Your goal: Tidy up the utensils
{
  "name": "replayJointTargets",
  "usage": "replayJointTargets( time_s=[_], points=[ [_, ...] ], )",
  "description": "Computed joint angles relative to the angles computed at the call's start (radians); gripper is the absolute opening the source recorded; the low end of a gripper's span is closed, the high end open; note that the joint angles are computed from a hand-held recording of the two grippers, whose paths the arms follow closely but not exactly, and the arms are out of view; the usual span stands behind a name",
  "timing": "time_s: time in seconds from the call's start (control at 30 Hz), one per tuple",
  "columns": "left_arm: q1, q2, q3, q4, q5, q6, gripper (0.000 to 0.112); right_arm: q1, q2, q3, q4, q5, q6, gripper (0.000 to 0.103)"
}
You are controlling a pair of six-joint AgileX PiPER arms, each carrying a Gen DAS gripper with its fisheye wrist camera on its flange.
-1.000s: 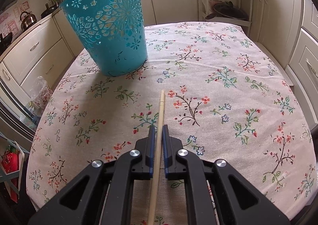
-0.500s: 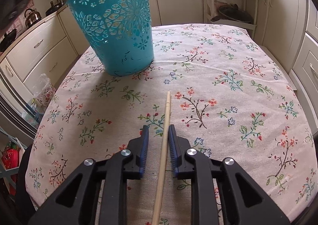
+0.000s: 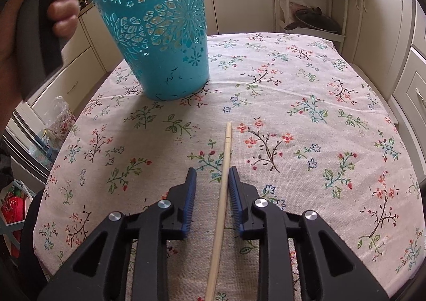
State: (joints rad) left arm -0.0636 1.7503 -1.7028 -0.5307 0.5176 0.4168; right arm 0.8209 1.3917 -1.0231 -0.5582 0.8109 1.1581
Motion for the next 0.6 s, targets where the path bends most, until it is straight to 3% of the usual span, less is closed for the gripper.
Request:
replayJointTargets(
  time_s=[0.1,0.23,0.33,0.43,0.53,0.6],
  points=[
    [0.01,-0.034,0.041,0.026,0.028,-0.002,0.011,-0.002,-0.001,0.0,0.006,-0.006,-0.006,0.027],
    [0.064,-0.155,0.169,-0.019,0.018,0.036,0.045,-0.013,-0.008,0.002,0.027,-0.016,-0.024,0.03],
    [0.131,-0.266,0.284,-0.108,0.033,0.129,0.055,-0.024,-0.018,0.008,0.052,-0.024,-0.036,0.033],
    [0.225,-0.372,0.405,-0.205,0.081,0.227,0.067,0.013,0.006,-0.013,0.006,0.023,-0.018,0.032],
    [0.336,-0.443,0.52,-0.289,0.147,0.29,0.071,0.055,0.042,-0.042,-0.058,0.097,0.015,0.021],
    [0.416,-0.467,0.588,-0.319,0.222,0.32,0.071,0.0,-0.007,-0.004,0.02,0.026,0.001,0.012]
  ],
)
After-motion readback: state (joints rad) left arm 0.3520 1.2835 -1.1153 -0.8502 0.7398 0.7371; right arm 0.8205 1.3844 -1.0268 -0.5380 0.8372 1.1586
